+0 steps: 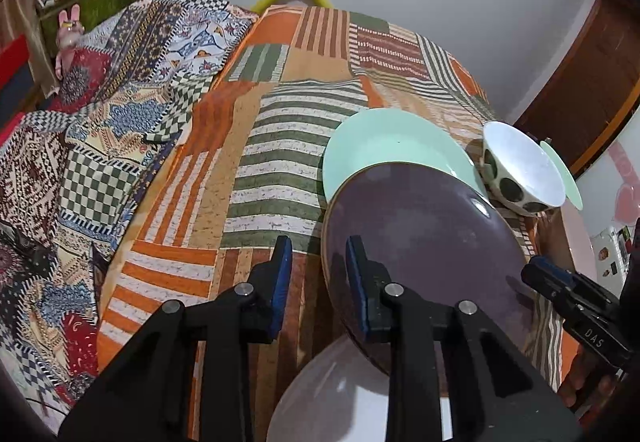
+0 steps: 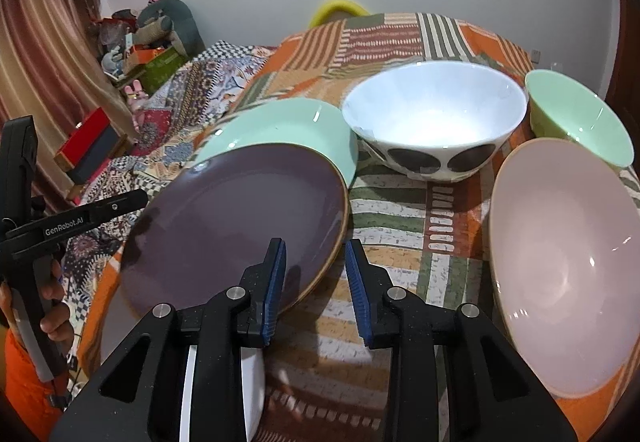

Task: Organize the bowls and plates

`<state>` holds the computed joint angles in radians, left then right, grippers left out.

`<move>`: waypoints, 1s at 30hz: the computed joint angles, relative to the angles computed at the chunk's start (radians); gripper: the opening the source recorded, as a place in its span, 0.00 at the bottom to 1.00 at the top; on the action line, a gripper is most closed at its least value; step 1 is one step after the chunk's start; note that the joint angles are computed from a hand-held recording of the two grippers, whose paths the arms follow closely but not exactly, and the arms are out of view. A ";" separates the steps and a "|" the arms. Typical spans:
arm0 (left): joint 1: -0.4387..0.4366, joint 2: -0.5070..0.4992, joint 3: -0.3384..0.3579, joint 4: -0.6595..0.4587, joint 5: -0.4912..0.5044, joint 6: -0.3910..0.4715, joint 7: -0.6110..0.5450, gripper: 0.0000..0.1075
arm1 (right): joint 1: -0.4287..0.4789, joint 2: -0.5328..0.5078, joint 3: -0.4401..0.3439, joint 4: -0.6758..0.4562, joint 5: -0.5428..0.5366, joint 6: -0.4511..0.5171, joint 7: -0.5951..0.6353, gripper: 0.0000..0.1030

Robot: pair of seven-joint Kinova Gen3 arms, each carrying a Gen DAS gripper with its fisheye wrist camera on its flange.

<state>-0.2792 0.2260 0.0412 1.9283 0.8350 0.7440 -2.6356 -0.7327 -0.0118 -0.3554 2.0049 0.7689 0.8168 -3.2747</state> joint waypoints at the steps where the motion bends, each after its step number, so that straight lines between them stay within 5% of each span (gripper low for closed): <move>1: 0.001 0.009 0.000 -0.005 0.000 0.003 0.005 0.24 | 0.002 0.002 0.002 0.000 -0.009 -0.006 0.005 0.27; 14: -0.015 0.098 0.037 -0.090 -0.043 0.098 0.065 0.18 | 0.044 0.019 0.043 0.000 -0.060 -0.099 0.097 0.24; 30: 0.000 0.057 0.010 -0.085 -0.119 0.141 0.126 0.19 | 0.067 -0.010 0.031 0.033 -0.071 -0.155 0.104 0.22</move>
